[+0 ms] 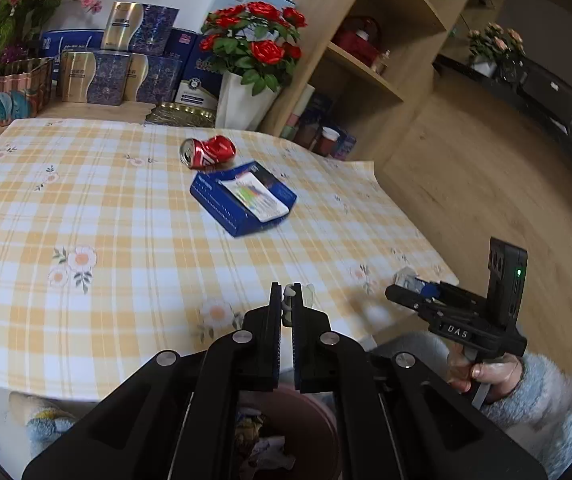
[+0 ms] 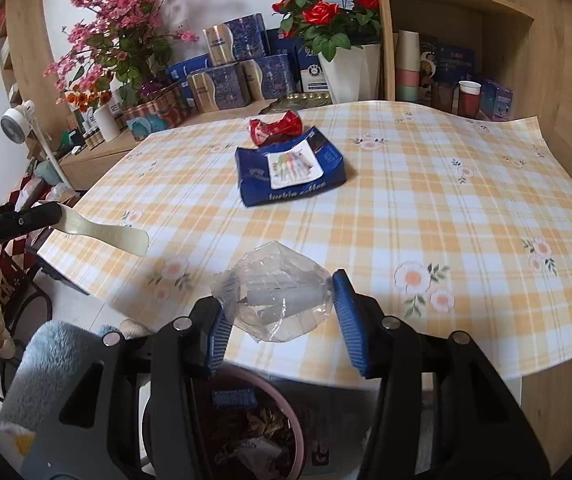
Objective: Collect trash
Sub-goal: 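Carry the clear plastic bag down toward the bin with the right tool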
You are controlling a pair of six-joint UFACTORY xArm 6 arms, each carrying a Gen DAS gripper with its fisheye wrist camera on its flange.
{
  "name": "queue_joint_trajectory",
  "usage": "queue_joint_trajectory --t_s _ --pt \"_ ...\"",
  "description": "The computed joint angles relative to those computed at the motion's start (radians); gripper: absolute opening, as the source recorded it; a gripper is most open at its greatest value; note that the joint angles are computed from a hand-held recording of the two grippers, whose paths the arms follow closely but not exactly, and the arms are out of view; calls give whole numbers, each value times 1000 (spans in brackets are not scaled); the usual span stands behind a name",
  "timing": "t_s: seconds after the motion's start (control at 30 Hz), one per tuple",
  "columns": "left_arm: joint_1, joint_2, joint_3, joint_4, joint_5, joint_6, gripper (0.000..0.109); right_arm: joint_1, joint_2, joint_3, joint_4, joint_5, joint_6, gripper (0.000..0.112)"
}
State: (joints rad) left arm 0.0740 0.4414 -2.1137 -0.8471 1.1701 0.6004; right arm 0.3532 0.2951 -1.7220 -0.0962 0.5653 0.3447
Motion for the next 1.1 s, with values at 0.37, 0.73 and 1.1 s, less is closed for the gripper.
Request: queue_joint_trajectory --t_s 0.37,0.73,1.1 --pt "-10 -202 340 58 -18 125 5 22 -75 167 36 -70 5 49" --pt "-62 -227 449 203 -19 187 5 17 -69 207 108 -108 -39 49" --pt "-115 -131 383 319 44 166 5 4 -61 207 166 -109 -63 49"
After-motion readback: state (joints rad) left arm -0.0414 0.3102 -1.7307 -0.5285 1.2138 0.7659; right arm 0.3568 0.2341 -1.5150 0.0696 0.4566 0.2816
